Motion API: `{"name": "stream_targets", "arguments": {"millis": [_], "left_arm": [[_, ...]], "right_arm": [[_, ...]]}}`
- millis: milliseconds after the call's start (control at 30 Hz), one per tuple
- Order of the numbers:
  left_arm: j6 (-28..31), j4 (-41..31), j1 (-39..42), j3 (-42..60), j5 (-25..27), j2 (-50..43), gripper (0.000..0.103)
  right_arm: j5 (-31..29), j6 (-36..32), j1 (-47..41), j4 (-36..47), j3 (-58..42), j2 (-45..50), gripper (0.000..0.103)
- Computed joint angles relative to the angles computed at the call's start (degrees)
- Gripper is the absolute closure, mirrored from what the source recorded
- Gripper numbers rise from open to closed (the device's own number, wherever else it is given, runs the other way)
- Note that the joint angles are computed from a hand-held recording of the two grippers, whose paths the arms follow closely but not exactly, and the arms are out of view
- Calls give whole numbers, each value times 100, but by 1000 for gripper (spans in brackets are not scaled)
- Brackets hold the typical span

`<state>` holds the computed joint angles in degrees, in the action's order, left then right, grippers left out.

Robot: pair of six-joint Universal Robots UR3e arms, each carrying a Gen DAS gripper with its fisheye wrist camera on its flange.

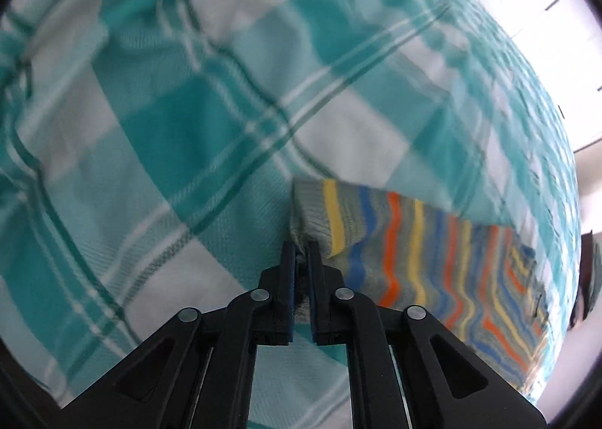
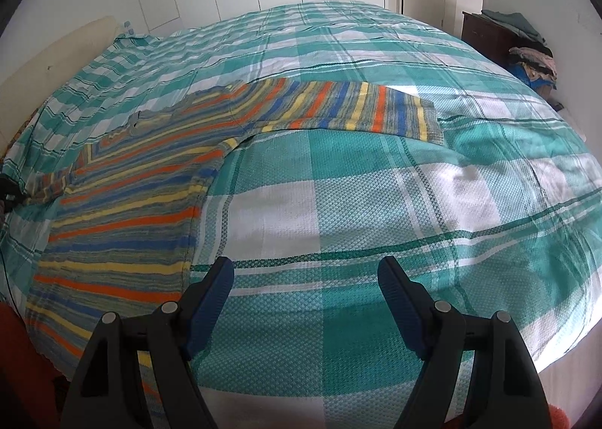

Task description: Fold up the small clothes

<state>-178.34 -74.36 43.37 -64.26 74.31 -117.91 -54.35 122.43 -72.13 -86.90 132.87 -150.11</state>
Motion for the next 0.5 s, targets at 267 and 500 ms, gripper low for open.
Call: {"name": "stream_targets", "arguments": {"millis": [267, 500], "left_arm": [[67, 958, 1068, -2334, -1790, 1090, 34], [485, 811, 196, -1941, -713, 962, 103]], "right_arm": [[-150, 100, 200, -269, 103, 10, 25], [-355, 572, 715, -979, 259, 329, 25]]}}
